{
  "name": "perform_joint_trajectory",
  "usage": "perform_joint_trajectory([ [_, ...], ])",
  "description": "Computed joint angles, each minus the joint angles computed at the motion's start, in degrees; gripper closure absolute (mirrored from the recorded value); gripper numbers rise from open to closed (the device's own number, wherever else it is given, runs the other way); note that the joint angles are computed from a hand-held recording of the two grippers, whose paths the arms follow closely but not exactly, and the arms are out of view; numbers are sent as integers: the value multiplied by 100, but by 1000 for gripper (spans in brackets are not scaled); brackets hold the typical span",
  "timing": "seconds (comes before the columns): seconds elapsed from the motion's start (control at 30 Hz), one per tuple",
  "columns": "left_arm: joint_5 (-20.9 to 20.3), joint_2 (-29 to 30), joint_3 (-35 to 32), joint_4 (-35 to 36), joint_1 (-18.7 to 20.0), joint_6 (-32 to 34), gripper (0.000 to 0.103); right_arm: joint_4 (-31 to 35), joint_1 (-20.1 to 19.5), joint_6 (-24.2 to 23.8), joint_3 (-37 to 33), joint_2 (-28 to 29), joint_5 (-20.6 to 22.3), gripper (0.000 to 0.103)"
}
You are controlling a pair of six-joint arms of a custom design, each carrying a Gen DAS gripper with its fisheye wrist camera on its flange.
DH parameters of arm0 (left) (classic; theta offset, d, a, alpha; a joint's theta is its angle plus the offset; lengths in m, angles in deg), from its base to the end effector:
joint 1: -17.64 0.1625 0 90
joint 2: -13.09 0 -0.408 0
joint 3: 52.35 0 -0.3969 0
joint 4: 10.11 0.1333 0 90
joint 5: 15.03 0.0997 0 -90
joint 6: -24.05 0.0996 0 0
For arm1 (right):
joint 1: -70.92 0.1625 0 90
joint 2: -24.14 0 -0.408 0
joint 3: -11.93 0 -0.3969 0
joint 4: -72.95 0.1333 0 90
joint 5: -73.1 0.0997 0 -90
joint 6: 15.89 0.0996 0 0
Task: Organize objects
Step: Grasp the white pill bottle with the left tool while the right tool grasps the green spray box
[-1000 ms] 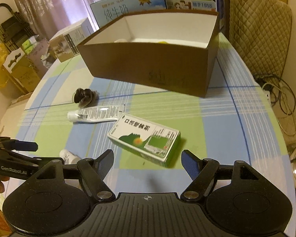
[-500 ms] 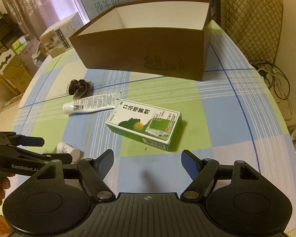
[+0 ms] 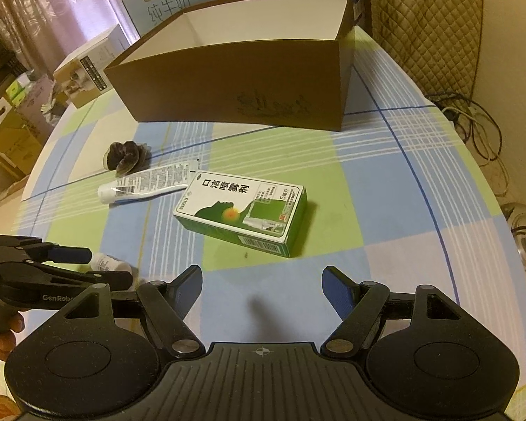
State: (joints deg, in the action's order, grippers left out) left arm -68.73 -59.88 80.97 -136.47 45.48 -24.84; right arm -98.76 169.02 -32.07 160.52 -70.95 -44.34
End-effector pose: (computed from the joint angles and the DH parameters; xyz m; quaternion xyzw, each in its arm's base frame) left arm -0.2412 -0.3448 0.0938 0.1717 0.9158 -0.1394 0.3353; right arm 0.1330 -0.3139 0.2191 0.1416 -0.9333 0.2200 0.2461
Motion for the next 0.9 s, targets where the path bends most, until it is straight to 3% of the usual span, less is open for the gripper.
perform_joint_trajectory([
  [0.17,-31,19,17,-124,45,164,61,-64,-23,1,-30,89,23,31],
  [0.33,77,-70,49,-34,44,84,61,-392,-115,-215,-97,278,201,31],
  [0.5,304,-353,77,385,95,-318,61,-826,-440,-505,-332,541,773,31],
  [0.57,408,-498,75,631,116,-534,61,-896,-543,-517,-500,707,919,43],
  [0.67,530,-715,74,996,156,-866,61,-750,-775,-282,-794,922,1164,58],
  [0.9,643,-1103,119,1600,181,-1415,61,-306,-1156,217,-1071,1068,1465,60],
])
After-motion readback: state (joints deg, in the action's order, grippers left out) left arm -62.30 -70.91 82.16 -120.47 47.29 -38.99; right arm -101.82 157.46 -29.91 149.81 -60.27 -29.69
